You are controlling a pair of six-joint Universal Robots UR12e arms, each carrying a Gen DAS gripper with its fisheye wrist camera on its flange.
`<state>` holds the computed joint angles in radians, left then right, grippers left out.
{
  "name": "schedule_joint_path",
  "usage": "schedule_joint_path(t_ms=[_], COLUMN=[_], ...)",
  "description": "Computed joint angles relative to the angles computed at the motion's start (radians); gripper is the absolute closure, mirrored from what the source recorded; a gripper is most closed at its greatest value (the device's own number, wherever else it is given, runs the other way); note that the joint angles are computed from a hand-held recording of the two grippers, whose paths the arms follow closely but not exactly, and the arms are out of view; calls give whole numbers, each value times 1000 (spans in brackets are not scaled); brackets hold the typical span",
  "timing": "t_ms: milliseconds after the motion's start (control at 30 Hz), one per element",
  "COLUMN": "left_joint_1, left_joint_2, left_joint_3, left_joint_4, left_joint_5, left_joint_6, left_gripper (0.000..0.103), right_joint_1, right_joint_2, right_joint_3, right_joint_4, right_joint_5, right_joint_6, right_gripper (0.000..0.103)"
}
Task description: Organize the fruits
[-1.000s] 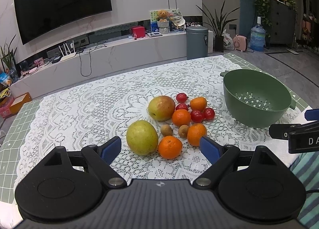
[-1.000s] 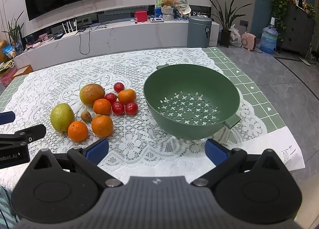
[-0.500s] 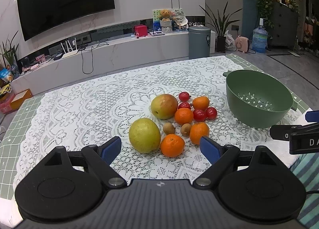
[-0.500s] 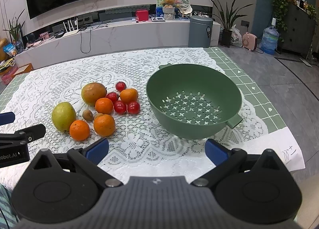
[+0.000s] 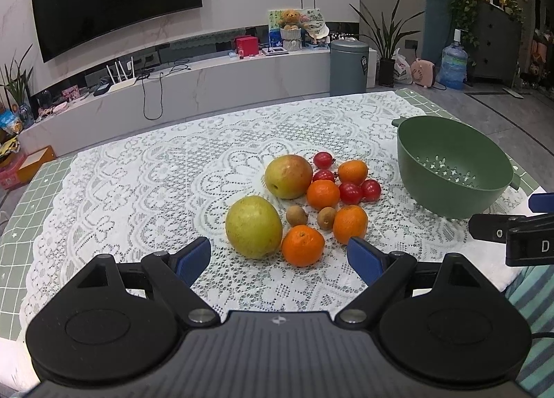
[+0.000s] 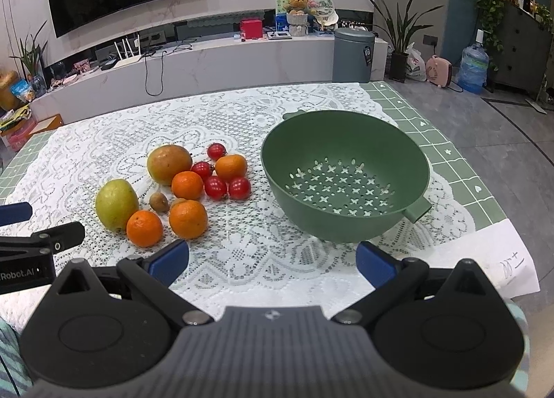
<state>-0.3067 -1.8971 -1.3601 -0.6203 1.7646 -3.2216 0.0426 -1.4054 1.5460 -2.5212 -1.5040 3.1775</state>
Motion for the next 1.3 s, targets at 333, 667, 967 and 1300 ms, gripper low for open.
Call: schedule_joint_path(t_ms=[333,667,967,1300], left_joint_1=[28,53,80,105], left_joint_2=[0,-18,-62,-114], left_joint_3=[-3,-10,29,103], left_joint_4=[-34,-8,-11,-99], left_joint_5=[-74,-110,-164,-212], left_joint_6=[-61,-86,-190,-239], left_gripper=[3,21,18,15], right_joint_1=[0,13,11,9], right_joint_2=[13,80,154,213], right_joint_3=[56,-2,-84,-155], right_joint_4=[-191,-129,-15,53], right_joint_5=[92,155,247,295], right_joint_6=[-71,-138,-50,23], right_gripper=[4,22,42,49])
